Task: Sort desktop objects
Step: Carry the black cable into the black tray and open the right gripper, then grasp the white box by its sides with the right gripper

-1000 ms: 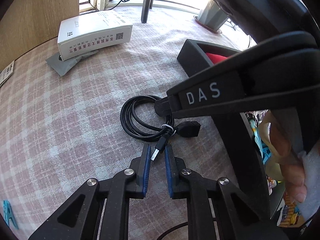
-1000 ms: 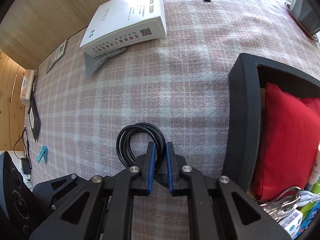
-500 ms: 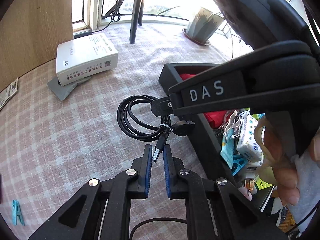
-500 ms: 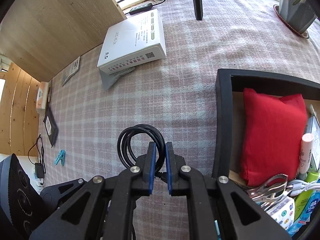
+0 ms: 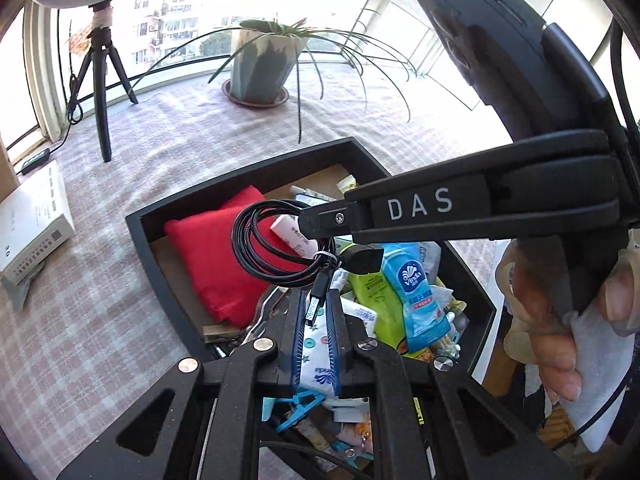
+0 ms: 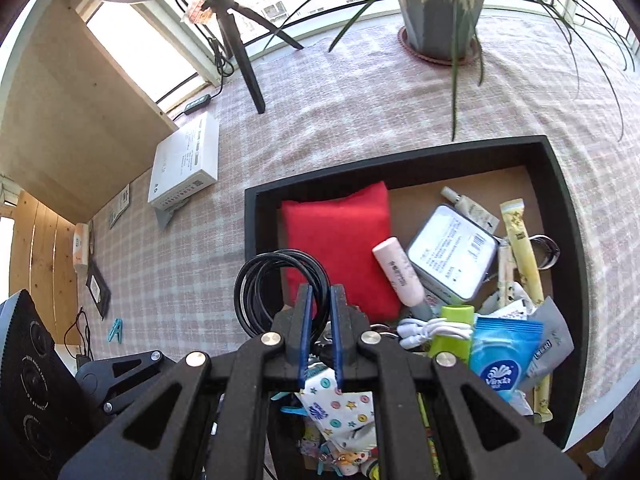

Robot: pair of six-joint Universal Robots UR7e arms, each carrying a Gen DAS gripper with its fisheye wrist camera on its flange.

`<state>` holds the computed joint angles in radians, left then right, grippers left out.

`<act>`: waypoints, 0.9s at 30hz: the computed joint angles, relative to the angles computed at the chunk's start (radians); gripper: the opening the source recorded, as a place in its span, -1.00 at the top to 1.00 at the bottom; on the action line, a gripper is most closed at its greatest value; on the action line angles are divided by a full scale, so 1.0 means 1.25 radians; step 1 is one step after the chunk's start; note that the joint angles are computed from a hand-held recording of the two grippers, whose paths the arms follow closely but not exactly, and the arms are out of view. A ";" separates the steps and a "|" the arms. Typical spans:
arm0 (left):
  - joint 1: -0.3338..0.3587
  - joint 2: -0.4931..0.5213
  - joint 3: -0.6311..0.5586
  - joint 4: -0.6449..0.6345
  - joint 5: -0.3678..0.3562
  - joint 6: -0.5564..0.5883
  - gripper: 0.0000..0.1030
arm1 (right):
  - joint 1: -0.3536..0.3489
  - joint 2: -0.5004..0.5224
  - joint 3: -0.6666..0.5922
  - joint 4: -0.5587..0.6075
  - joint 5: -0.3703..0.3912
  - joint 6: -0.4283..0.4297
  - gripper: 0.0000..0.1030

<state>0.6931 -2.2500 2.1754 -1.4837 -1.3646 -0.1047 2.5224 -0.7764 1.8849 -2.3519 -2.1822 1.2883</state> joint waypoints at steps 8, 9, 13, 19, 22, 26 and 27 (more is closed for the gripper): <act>-0.109 0.044 0.030 0.010 -0.008 -0.072 0.06 | 0.034 -0.100 0.050 0.190 -0.034 0.144 0.71; -0.115 0.042 0.029 0.014 0.004 -0.078 0.02 | 0.035 -0.109 0.052 0.206 -0.031 0.165 0.51; -0.082 0.035 0.003 0.039 0.038 -0.076 0.03 | 0.045 -0.128 0.065 0.193 -0.055 0.185 0.15; 0.039 0.063 -0.035 0.022 0.142 -0.041 0.02 | 0.037 -0.103 0.043 0.114 -0.064 0.126 0.01; 0.111 0.083 -0.063 0.004 0.188 -0.012 0.02 | 0.018 -0.066 0.015 0.045 -0.062 0.052 -0.05; 0.225 0.130 -0.114 -0.051 0.230 0.040 0.02 | -0.019 0.003 -0.039 -0.048 -0.042 -0.067 -0.10; 0.250 0.141 -0.127 -0.068 0.238 0.049 0.02 | -0.028 0.021 -0.055 -0.064 -0.034 -0.091 -0.10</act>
<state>1.0054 -2.0737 2.0166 -1.5684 -1.0665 -0.0437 2.4873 -0.7499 1.8161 -2.4320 -2.2252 1.1750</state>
